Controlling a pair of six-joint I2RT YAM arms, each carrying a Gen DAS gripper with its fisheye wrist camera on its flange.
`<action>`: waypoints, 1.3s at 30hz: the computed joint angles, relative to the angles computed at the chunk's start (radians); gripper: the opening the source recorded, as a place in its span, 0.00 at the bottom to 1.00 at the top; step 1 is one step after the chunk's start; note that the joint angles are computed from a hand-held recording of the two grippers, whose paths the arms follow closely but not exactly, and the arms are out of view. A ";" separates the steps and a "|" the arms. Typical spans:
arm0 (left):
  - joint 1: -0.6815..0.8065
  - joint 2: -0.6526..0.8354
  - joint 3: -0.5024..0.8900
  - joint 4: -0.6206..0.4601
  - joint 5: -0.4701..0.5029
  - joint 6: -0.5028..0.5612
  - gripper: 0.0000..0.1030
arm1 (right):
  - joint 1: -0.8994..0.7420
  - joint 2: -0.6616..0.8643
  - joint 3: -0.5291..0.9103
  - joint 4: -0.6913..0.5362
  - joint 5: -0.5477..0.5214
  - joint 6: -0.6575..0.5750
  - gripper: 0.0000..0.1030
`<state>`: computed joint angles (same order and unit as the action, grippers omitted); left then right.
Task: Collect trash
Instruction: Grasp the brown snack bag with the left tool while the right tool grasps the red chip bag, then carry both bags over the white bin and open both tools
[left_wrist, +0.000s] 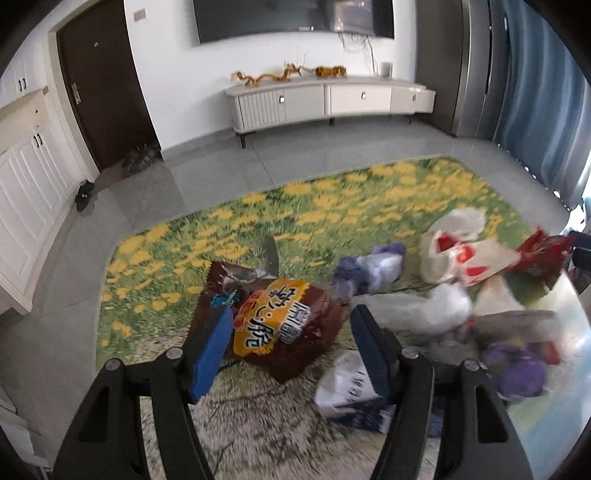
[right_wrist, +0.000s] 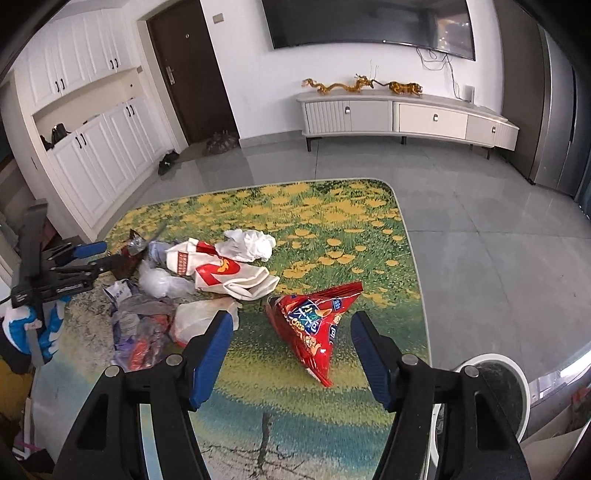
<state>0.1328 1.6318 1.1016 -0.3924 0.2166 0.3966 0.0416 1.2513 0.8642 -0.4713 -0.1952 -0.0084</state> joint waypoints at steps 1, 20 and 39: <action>0.004 0.022 0.011 -0.002 0.009 -0.002 0.63 | 0.001 0.013 0.006 0.000 0.002 -0.003 0.62; 0.070 0.005 -0.013 0.013 0.101 -0.050 0.06 | 0.025 0.036 -0.013 0.028 -0.010 -0.015 0.06; 0.208 -0.493 0.033 -0.315 0.289 -0.076 0.05 | -0.136 -0.471 0.013 -0.305 -0.168 -0.087 0.06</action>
